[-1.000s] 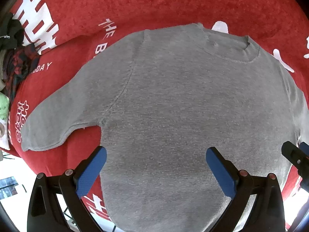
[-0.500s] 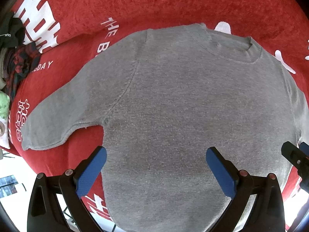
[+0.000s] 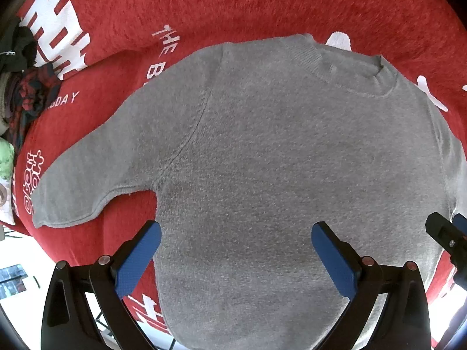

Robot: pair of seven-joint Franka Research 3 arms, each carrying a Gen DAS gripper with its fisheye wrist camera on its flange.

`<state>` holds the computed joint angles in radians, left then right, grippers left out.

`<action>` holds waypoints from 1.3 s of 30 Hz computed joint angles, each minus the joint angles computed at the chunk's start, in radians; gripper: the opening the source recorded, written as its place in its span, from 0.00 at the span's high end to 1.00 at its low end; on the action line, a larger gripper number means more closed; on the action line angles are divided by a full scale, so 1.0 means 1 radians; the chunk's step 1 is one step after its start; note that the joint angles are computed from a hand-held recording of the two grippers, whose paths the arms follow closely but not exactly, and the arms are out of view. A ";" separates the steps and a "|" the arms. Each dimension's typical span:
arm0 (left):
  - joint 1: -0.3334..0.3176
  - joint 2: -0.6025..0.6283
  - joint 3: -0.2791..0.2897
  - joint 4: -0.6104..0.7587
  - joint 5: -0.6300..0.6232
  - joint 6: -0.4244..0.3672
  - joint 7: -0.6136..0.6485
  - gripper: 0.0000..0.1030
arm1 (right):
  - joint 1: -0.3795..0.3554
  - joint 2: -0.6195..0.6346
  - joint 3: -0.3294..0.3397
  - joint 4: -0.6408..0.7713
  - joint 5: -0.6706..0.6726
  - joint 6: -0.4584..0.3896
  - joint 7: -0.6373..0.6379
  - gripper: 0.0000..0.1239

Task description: Fold small clothes

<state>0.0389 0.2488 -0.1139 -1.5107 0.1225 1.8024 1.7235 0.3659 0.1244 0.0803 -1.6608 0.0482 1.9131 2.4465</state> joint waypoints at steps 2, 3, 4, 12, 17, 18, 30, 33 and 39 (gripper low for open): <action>-0.003 0.001 0.000 -0.002 0.007 0.003 -0.006 0.00 | 0.000 0.001 -0.001 0.000 0.000 0.001 -0.003 0.17; -0.002 0.000 0.000 -0.003 0.006 0.005 -0.005 0.00 | -0.001 0.002 -0.001 0.000 0.002 0.001 -0.005 0.17; -0.002 0.000 0.000 -0.003 0.007 0.004 -0.005 0.00 | -0.002 0.002 -0.001 0.000 0.003 0.001 -0.005 0.17; -0.001 0.003 0.002 0.000 0.016 0.004 -0.004 0.00 | -0.001 0.014 -0.003 0.014 -0.001 -0.006 -0.013 0.17; -0.012 0.006 0.007 0.009 0.065 -0.024 -0.022 0.00 | 0.003 0.024 -0.004 0.029 -0.011 -0.017 -0.019 0.17; -0.019 0.008 0.008 0.017 0.089 -0.041 -0.029 0.00 | 0.003 0.026 -0.005 0.032 -0.012 -0.018 -0.019 0.17; -0.009 -0.039 0.007 -0.050 0.074 0.032 -0.028 0.00 | 0.007 0.026 -0.005 0.036 -0.021 -0.028 -0.013 0.17; -0.008 -0.045 0.008 -0.056 0.070 0.030 -0.027 0.00 | 0.008 0.026 -0.005 0.037 -0.021 -0.028 -0.015 0.17; -0.001 -0.044 0.009 -0.045 0.054 -0.004 -0.015 0.00 | 0.009 0.030 -0.005 0.044 -0.023 -0.033 -0.017 0.17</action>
<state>0.0375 0.2047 -0.1044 -1.5556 0.1766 1.7986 1.7081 0.3753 0.1547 0.0751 -1.6164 0.0251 1.8797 2.4297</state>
